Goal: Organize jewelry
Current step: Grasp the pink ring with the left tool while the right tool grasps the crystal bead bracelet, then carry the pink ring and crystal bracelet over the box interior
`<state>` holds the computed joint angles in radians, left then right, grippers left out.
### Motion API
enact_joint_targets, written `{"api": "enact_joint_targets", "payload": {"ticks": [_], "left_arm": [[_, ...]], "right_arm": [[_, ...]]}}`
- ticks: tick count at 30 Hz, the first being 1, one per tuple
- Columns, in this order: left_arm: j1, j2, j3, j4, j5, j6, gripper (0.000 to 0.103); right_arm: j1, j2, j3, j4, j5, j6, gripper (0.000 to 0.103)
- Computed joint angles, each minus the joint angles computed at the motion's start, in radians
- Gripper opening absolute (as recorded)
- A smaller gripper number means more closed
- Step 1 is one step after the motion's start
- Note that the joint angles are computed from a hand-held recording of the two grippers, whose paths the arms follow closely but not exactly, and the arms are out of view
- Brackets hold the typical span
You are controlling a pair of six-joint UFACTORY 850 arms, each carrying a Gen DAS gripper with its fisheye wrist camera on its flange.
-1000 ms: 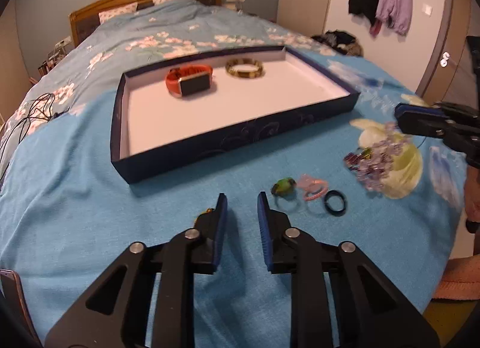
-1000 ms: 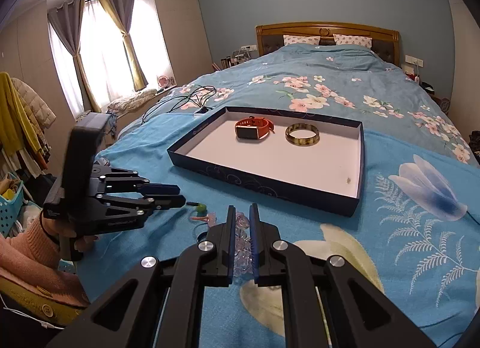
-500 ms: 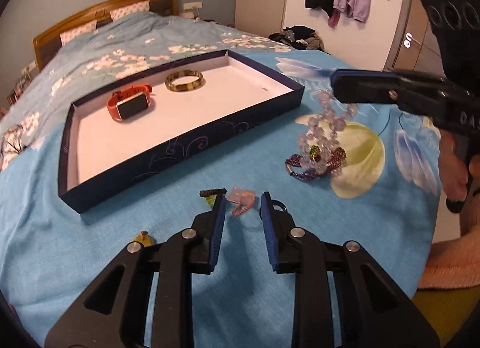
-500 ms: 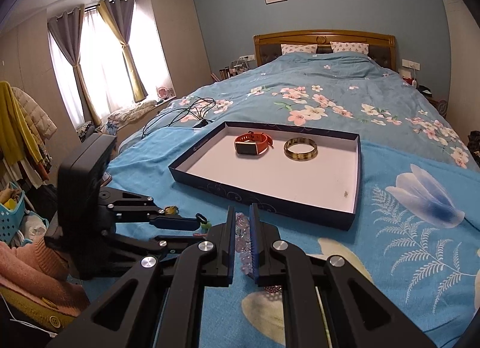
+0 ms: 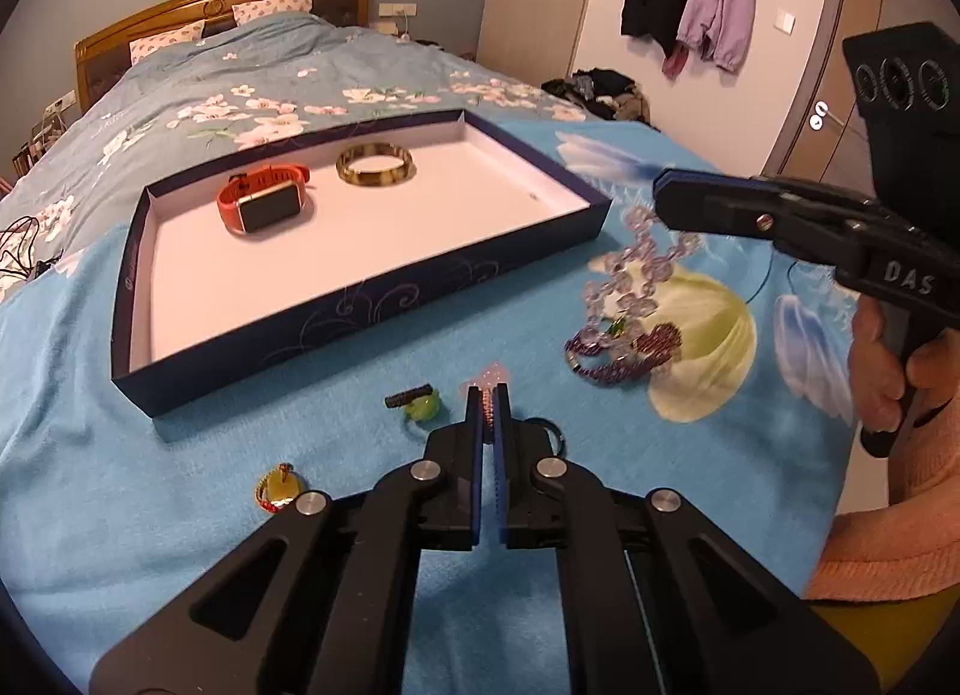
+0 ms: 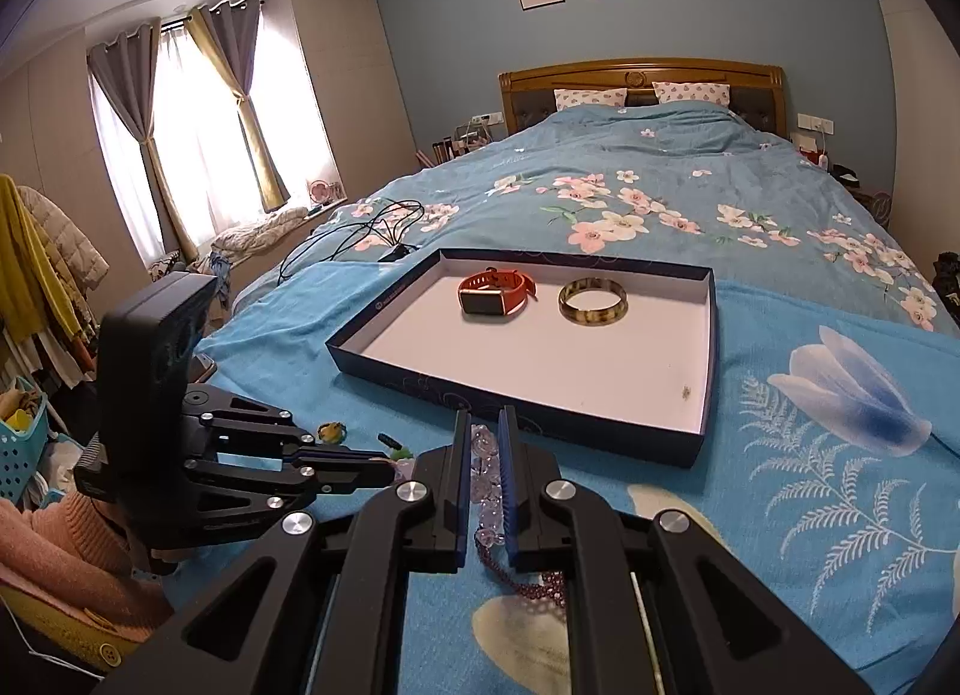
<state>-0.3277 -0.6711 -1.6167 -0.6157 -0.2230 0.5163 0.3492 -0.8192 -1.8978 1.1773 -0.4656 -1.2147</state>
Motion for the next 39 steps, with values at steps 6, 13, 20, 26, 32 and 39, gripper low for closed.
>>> {"api": "enact_joint_targets", "payload": {"ticks": [6,13,20,26,32,39], "left_arm": [[0.008,0.03,0.021,-0.093,0.021,0.069,0.003],[0.017,0.049,0.03,-0.146,0.047,0.106,0.003],[0.026,0.05,0.017,-0.054,0.071,0.002,0.003],[0.035,0.035,-0.016,0.12,0.073,-0.168,0.003],[0.044,0.004,-0.067,0.255,0.056,-0.301,0.003],[0.054,-0.044,-0.138,0.398,0.018,-0.437,0.003]], "right_arm": [[-0.001,-0.003,-0.011,0.028,0.0,-0.022,0.007],[0.0,-0.03,-0.069,0.018,-0.004,-0.001,0.007],[0.002,-0.075,-0.157,0.002,-0.016,0.029,0.007],[0.003,-0.128,-0.254,-0.05,-0.032,0.11,0.007],[0.005,-0.201,-0.381,-0.133,-0.049,0.229,0.007],[0.009,-0.322,-0.595,-0.28,-0.093,0.413,0.007]]}}
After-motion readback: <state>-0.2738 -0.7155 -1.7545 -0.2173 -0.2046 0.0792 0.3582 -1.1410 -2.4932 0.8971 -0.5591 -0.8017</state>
